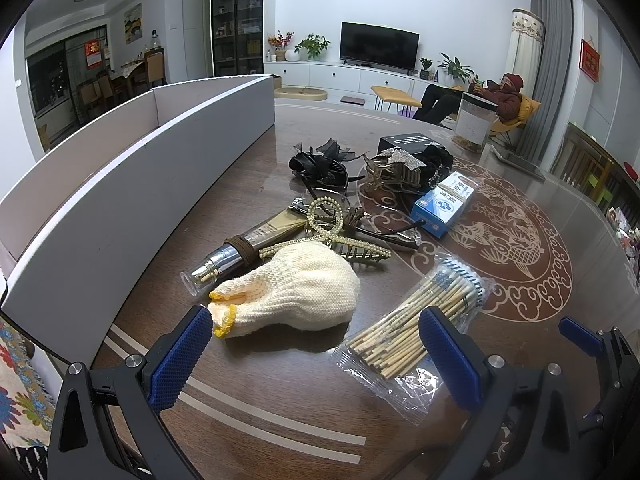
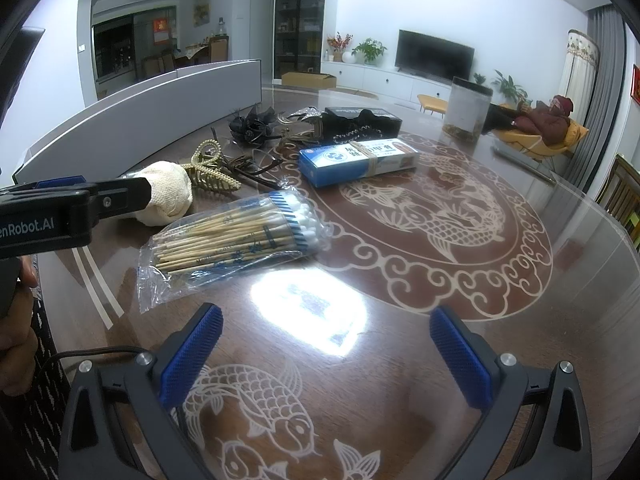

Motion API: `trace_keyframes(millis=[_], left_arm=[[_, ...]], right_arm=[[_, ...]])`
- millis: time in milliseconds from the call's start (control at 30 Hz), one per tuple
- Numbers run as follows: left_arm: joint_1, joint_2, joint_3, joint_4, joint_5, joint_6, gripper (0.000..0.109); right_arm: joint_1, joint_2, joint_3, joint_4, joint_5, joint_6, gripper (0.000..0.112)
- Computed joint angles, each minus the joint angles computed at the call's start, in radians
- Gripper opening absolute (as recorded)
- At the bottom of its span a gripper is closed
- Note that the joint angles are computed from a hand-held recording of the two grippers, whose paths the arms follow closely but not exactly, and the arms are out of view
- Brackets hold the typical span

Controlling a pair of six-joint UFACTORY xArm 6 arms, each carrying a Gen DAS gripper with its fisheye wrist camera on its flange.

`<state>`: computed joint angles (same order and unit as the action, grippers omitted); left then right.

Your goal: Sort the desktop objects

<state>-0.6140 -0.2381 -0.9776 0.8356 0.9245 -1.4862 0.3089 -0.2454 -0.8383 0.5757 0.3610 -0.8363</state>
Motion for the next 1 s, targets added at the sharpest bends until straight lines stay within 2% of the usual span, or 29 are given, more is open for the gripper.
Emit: trace_keyframes(millis=[1000], left_arm=[[0.002, -0.006, 0.003, -0.002, 0.002, 0.003, 0.103]], right_arm=[[-0.001, 0.004, 0.001, 0.005, 0.002, 0.0, 0.103]])
